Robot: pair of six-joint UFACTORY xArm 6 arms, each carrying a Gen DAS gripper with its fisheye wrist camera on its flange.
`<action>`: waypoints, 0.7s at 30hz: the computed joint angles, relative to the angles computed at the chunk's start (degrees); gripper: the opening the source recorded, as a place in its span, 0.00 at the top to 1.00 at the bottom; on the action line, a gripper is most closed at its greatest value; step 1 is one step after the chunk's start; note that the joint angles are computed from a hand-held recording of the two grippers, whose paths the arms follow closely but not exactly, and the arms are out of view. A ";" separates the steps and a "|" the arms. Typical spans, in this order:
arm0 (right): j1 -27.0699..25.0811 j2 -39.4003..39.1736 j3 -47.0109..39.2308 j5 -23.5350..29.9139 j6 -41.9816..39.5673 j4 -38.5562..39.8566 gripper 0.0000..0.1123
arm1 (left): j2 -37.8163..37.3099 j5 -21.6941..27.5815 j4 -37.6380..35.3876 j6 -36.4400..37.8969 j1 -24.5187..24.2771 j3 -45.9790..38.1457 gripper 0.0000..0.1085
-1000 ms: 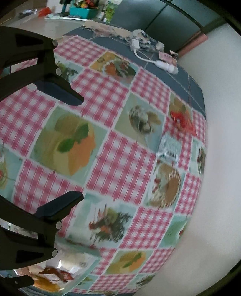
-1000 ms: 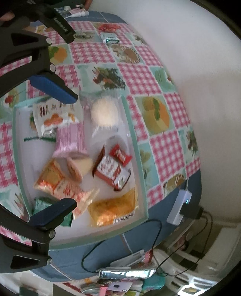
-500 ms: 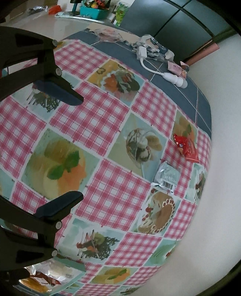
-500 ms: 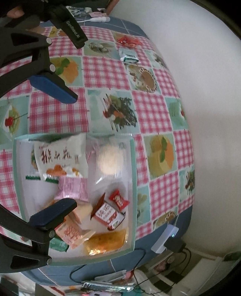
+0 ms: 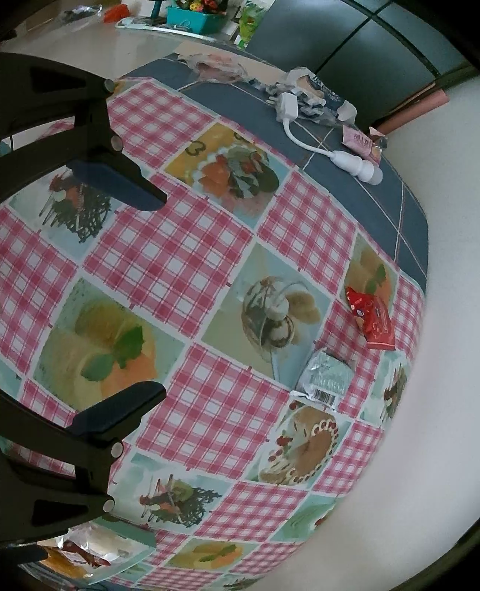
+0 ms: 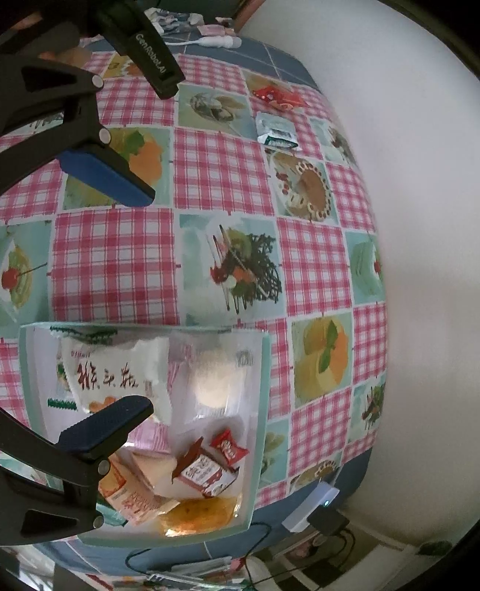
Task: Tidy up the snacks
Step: 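Move both grippers back to the red candy bag and grey-green packet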
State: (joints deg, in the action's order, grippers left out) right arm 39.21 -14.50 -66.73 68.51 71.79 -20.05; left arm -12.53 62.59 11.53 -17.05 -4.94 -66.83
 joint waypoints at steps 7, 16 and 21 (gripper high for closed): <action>-0.15 3.90 -2.90 -0.58 -1.55 0.11 0.08 | 2.28 -0.03 -1.67 2.07 2.12 -1.72 0.14; -1.34 7.73 -5.22 -3.10 -3.06 -0.17 0.08 | 8.00 -0.58 -4.62 3.77 5.63 -6.22 0.14; -2.50 8.91 -4.85 -6.57 -3.33 0.80 0.08 | 10.83 -1.11 -6.06 4.65 6.96 -8.29 0.14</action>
State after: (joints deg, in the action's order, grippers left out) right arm 36.71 -5.59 -71.58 61.94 68.46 -19.25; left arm -1.70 61.48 5.47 -12.41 2.02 -75.11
